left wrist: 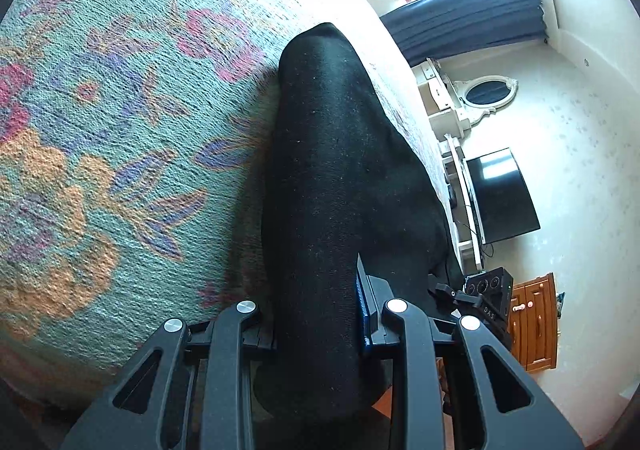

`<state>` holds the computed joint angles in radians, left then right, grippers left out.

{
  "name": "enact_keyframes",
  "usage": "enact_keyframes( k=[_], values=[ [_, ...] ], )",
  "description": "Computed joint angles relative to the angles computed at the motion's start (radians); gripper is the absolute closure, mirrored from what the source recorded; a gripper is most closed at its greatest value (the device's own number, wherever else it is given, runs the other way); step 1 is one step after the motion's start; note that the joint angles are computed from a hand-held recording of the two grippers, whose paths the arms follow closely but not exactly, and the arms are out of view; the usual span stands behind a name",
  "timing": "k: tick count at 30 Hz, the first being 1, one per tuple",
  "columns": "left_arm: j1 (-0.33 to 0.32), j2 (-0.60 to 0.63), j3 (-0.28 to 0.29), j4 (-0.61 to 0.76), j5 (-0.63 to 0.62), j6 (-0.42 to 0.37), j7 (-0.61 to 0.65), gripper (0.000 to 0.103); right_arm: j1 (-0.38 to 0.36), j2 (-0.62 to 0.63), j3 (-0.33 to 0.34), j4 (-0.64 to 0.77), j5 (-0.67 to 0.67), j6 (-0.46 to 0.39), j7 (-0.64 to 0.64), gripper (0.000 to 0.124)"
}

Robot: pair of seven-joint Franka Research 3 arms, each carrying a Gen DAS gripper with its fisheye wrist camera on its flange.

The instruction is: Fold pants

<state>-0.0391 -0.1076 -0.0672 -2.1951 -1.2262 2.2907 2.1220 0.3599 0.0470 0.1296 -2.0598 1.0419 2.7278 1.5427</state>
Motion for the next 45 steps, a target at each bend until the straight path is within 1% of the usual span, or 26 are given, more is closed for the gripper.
enact_keyframes(
  k=[6, 9, 13, 14, 17, 19, 22, 25, 27, 30, 31, 33, 34, 36, 37, 38, 40, 42, 43, 44, 45],
  values=[
    [0.000, 0.000, 0.001, -0.001, 0.005, -0.013, 0.009, 0.074, 0.003, -0.001, 0.002, -0.002, 0.030, 0.006, -0.021, 0.075],
    [0.002, 0.003, 0.003, 0.003, 0.014, -0.023, 0.017, 0.070, 0.004, -0.005, 0.003, -0.006, 0.044, 0.008, -0.028, 0.074],
    [0.010, -0.002, 0.010, 0.000, -0.008, -0.061, 0.018, 0.068, 0.004, -0.027, 0.000, -0.029, 0.080, 0.006, -0.046, 0.064],
    [0.012, -0.007, 0.012, -0.002, -0.009, -0.068, 0.017, 0.068, 0.004, -0.035, -0.003, -0.035, 0.071, -0.002, -0.044, 0.061],
    [0.024, -0.020, 0.027, -0.004, -0.029, -0.102, 0.020, 0.068, 0.003, -0.066, -0.013, -0.058, 0.036, -0.029, -0.039, 0.058],
    [0.038, -0.028, 0.043, -0.013, -0.062, -0.133, 0.018, 0.068, 0.003, -0.096, -0.022, -0.087, 0.073, -0.034, -0.061, 0.056],
    [0.059, -0.044, 0.064, -0.039, -0.130, -0.174, 0.019, 0.068, 0.008, -0.136, -0.038, -0.128, 0.167, -0.002, -0.106, 0.049],
    [0.073, -0.069, 0.066, -0.066, -0.148, -0.153, 0.022, 0.067, 0.006, -0.140, -0.056, -0.129, 0.251, 0.029, -0.174, 0.047],
    [0.073, -0.076, 0.062, -0.063, -0.146, -0.122, 0.027, 0.067, -0.003, -0.117, -0.063, -0.108, 0.262, 0.041, -0.190, 0.046],
    [0.068, -0.073, 0.065, -0.046, -0.204, -0.083, 0.047, 0.067, -0.022, -0.055, -0.065, -0.049, 0.282, 0.032, -0.213, 0.045],
    [0.068, -0.066, 0.065, -0.033, -0.222, -0.077, 0.054, 0.065, -0.028, -0.031, -0.062, -0.026, 0.300, 0.023, -0.228, 0.045],
    [0.067, -0.036, 0.054, 0.006, -0.200, -0.053, 0.031, 0.064, -0.043, 0.015, -0.054, 0.020, 0.325, 0.005, -0.251, 0.045],
    [0.068, -0.011, 0.047, 0.036, -0.165, -0.038, 0.004, 0.064, -0.050, 0.038, -0.048, 0.043, 0.326, 0.003, -0.260, 0.045],
    [0.070, 0.045, 0.036, 0.097, -0.118, -0.036, -0.024, 0.064, -0.062, 0.080, -0.035, 0.088, 0.331, -0.003, -0.280, 0.044],
    [0.071, 0.081, 0.029, 0.134, -0.104, -0.041, -0.033, 0.064, -0.069, 0.095, -0.029, 0.106, 0.331, -0.008, -0.287, 0.041],
    [0.074, 0.115, 0.021, 0.169, -0.089, -0.049, -0.049, 0.064, -0.074, 0.110, -0.022, 0.124, 0.330, -0.011, -0.294, 0.036],
    [0.092, 0.200, 0.004, 0.255, -0.098, -0.110, -0.056, 0.064, -0.081, 0.130, -0.011, 0.148, 0.310, -0.012, -0.302, 0.032],
    [0.110, 0.265, -0.021, 0.320, -0.092, -0.123, -0.084, 0.055, -0.087, 0.140, -0.004, 0.159, 0.283, -0.015, -0.299, 0.032],
    [0.123, 0.303, -0.034, 0.359, -0.093, -0.144, -0.090, 0.049, -0.093, 0.140, 0.002, 0.160, 0.290, -0.019, -0.311, 0.032],
    [0.137, 0.341, -0.048, 0.397, -0.090, -0.175, -0.094, 0.048, -0.100, 0.139, 0.006, 0.158, 0.308, -0.029, -0.329, 0.032],
    [0.144, 0.368, -0.058, 0.429, -0.061, -0.186, -0.117, 0.048, -0.106, 0.135, 0.008, 0.154, 0.323, -0.040, -0.344, 0.032]
  ],
)
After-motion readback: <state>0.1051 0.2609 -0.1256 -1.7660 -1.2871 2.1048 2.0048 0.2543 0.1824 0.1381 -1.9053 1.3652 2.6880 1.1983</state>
